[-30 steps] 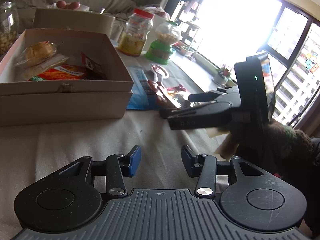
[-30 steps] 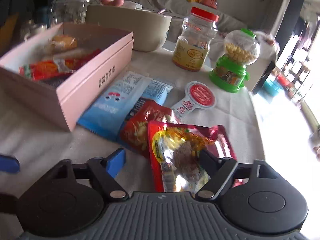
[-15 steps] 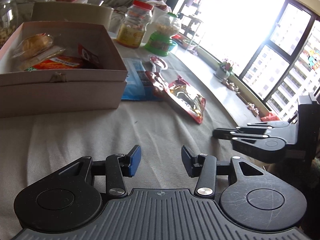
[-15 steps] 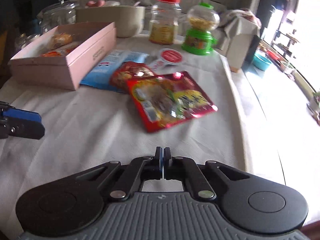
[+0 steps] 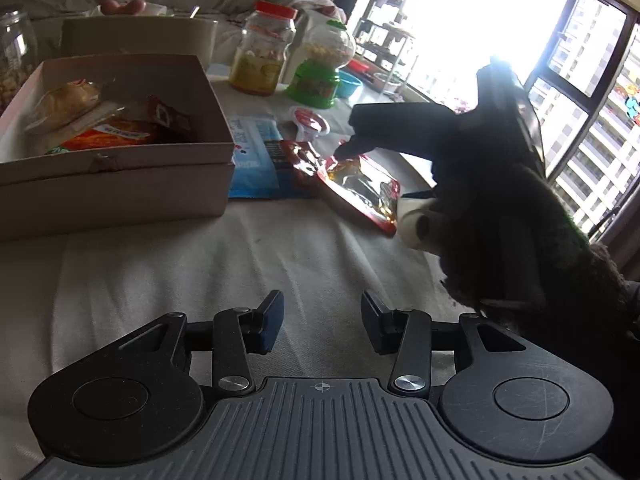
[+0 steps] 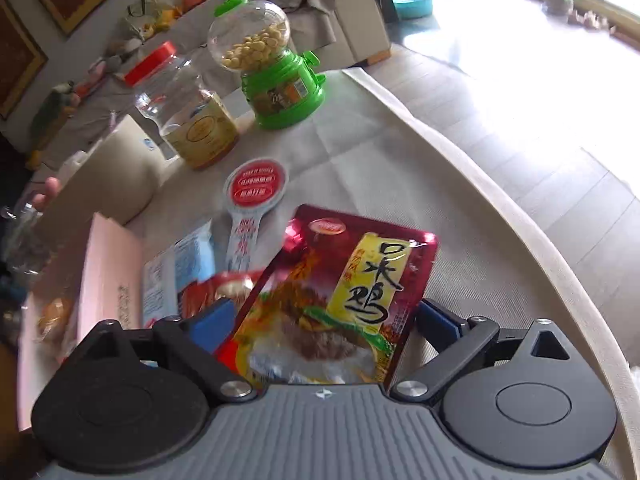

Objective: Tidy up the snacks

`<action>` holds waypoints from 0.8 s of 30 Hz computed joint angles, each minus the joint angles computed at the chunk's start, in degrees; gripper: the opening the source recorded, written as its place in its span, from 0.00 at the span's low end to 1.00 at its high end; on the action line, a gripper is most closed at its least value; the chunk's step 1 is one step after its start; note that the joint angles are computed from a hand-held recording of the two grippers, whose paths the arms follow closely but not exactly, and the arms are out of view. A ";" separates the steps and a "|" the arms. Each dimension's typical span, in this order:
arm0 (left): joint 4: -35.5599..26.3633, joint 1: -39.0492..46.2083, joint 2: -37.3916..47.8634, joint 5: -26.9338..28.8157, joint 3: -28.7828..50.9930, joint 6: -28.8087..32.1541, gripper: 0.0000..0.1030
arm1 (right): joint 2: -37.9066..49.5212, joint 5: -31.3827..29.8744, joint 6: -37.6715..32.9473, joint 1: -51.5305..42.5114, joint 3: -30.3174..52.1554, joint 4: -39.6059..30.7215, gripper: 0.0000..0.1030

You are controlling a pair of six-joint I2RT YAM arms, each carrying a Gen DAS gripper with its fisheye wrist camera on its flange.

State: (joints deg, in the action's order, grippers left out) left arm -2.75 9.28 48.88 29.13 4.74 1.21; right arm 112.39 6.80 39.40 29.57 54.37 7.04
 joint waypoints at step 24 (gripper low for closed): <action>15.94 -18.87 29.74 -17.51 22.19 -2.24 0.46 | -19.22 4.57 -25.70 8.53 -42.20 33.37 0.84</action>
